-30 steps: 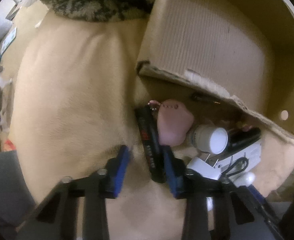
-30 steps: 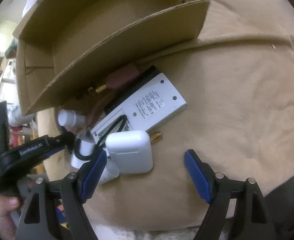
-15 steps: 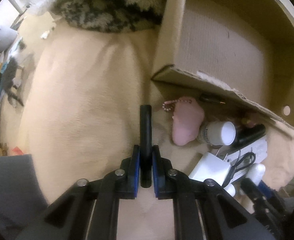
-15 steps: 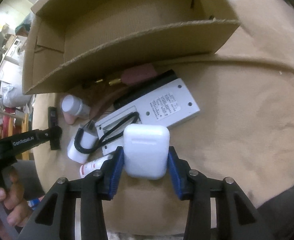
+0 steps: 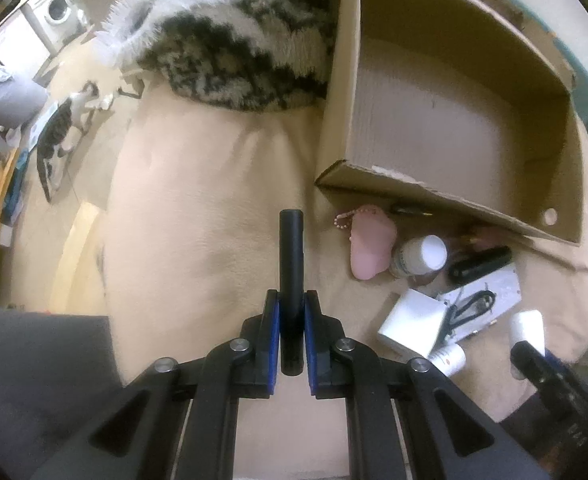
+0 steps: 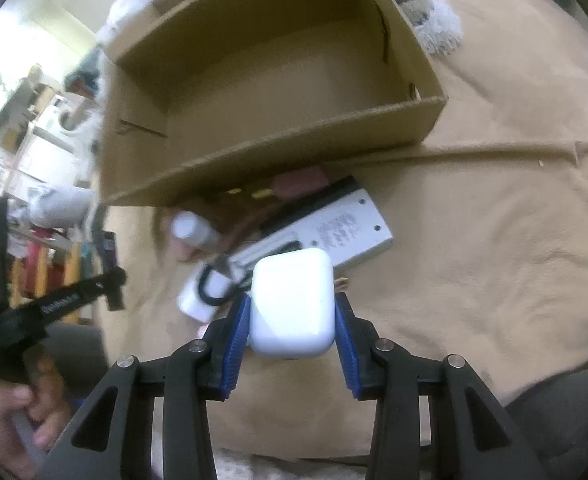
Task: Organize rigid objects
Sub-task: 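Carry both items into the box and open both tools to release them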
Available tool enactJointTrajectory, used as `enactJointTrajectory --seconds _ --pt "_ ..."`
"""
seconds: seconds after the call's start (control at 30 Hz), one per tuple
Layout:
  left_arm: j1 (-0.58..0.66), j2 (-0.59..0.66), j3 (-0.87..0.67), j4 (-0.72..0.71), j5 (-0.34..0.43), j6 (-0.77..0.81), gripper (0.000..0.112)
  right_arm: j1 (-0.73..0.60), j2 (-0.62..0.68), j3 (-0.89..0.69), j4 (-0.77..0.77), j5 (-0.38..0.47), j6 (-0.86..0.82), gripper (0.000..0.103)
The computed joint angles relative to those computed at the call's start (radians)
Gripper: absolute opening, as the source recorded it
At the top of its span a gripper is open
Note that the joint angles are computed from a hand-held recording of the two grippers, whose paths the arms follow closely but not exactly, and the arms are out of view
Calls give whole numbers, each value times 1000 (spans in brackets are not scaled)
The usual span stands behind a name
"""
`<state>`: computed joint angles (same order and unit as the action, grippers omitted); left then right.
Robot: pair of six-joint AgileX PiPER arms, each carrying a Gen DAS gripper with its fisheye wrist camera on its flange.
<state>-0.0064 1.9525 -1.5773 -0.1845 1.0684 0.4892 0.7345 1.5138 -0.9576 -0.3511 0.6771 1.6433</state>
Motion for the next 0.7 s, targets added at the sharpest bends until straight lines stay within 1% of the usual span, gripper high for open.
enactJointTrajectory --seconds 0.03,0.1,0.13,0.2,0.3,0.33,0.43,0.53,0.7 --pt "13 -6 -21 -8 21 15 10 4 -13 0 -12 4 11 43" --pt "25 -46 -5 -30 19 44 10 5 -39 -6 -34 8 15 43" --pt "41 -46 -11 -45 13 72 10 8 -51 -11 -48 15 21 43" --pt "41 -71 -29 -65 22 91 10 -1 -68 -36 -60 31 3 43" --pt "27 -94 -60 -100 33 108 10 -29 -65 -82 -67 34 -40 43" --pt "18 -73 -96 -106 40 110 10 -42 -64 -97 -64 39 -66 43" --pt "-20 -65 -157 -123 67 98 10 -104 -47 -156 -27 46 -183 43" --pt "-73 -5 -265 -111 91 70 10 -176 -15 -208 24 46 -315 43" --pt "-168 101 -415 -62 86 25 10 -313 60 -286 137 33 -536 43"
